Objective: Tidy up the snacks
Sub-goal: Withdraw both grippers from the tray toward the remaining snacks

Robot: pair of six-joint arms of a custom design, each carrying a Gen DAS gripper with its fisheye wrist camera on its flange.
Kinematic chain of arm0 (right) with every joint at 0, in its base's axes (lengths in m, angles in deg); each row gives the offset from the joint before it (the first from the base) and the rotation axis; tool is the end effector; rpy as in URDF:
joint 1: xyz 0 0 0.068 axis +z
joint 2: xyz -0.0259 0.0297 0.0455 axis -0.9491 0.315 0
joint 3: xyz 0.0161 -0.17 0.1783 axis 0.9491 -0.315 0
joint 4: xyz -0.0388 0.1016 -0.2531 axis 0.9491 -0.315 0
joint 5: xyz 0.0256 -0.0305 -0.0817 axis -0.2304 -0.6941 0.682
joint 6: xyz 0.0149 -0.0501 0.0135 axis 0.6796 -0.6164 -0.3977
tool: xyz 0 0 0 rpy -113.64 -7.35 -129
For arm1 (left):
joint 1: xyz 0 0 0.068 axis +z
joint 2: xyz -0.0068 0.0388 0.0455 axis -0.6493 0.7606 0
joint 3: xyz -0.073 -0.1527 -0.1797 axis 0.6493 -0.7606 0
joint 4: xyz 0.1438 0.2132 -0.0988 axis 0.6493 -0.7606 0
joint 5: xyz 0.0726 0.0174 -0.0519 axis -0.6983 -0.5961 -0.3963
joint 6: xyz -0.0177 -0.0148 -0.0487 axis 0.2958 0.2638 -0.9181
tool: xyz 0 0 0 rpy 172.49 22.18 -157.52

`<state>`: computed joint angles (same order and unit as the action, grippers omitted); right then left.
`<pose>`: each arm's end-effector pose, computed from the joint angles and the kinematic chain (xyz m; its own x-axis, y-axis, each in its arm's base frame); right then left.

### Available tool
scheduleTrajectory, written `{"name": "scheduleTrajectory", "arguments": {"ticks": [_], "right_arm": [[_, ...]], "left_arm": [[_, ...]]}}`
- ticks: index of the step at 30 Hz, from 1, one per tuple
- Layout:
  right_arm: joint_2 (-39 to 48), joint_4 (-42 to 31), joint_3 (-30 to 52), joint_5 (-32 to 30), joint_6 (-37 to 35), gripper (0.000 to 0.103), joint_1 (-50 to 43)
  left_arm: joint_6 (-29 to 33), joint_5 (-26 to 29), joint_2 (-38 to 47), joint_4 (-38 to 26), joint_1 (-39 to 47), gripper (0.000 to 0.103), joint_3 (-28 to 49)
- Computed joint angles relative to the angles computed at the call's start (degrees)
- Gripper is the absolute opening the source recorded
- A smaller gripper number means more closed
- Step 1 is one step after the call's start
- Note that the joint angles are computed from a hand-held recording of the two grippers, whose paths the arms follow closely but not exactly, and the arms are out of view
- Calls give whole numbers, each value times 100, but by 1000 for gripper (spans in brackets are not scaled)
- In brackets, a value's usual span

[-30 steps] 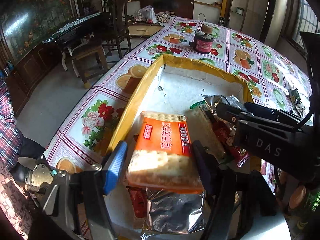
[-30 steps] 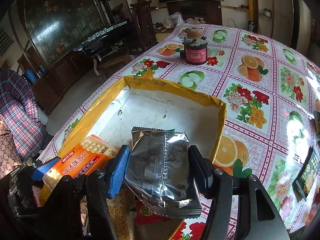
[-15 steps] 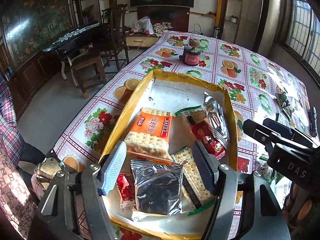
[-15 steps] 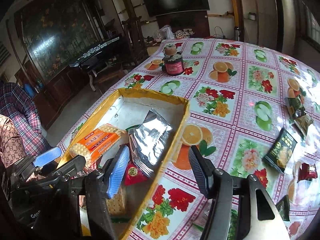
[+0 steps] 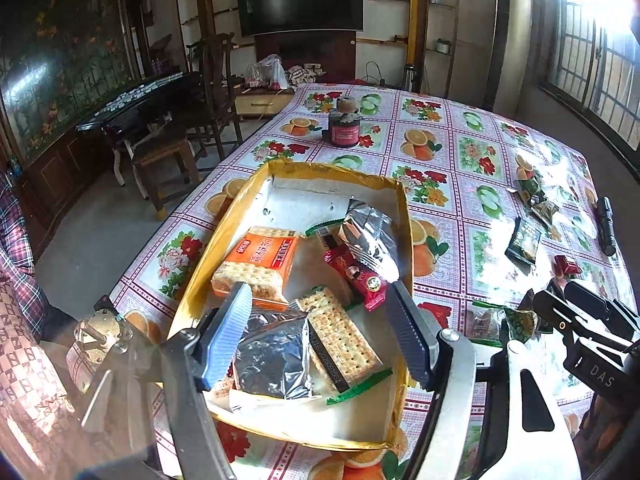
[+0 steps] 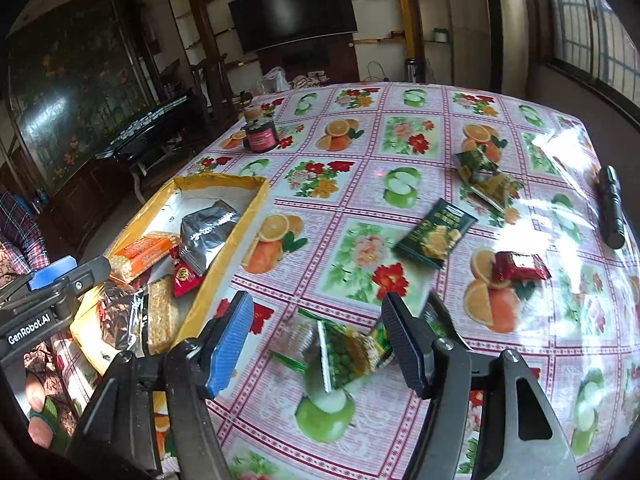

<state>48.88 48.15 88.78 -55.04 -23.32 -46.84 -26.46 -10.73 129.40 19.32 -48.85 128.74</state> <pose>0.3237 0.1482 0.1308 -0.7282 -0.0204 -0.6851 -0.1958 0.9641 0.1794 0.2967 -0.0366 0.1645 -0.7267 -0.0623 -0.6841 -0.1119 0.9933 0.0283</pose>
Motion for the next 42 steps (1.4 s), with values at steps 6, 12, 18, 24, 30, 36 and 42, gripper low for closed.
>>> {"name": "scheduleTrajectory", "arguments": {"ticks": [6,12,18,24,30,36,42], "right_arm": [[-789,121,-957,37,-28,67,-358],[-1356,177,-1683,-15,-55,67,-836],[-1667,276,-2077,-225,-121,67,-1328],[-1712,333,-2179,-466,-169,67,-1747],[-1525,447,-2134,-676,-204,67,-2130],[-969,540,-1704,-951,-247,67,-2374],[-172,461,-895,-1299,-541,67,-2552]], "left_arm": [[-87,-20,-14,-100,-349,70,-2],[-158,-78,77,-161,-933,77,51],[-257,1,430,-255,-1324,78,296],[-327,-93,707,-357,-1613,78,562],[-316,-68,1099,-480,-1767,78,980],[-238,-84,1776,-606,-1938,79,1700],[-231,184,2645,-917,-1916,79,2730]]}}
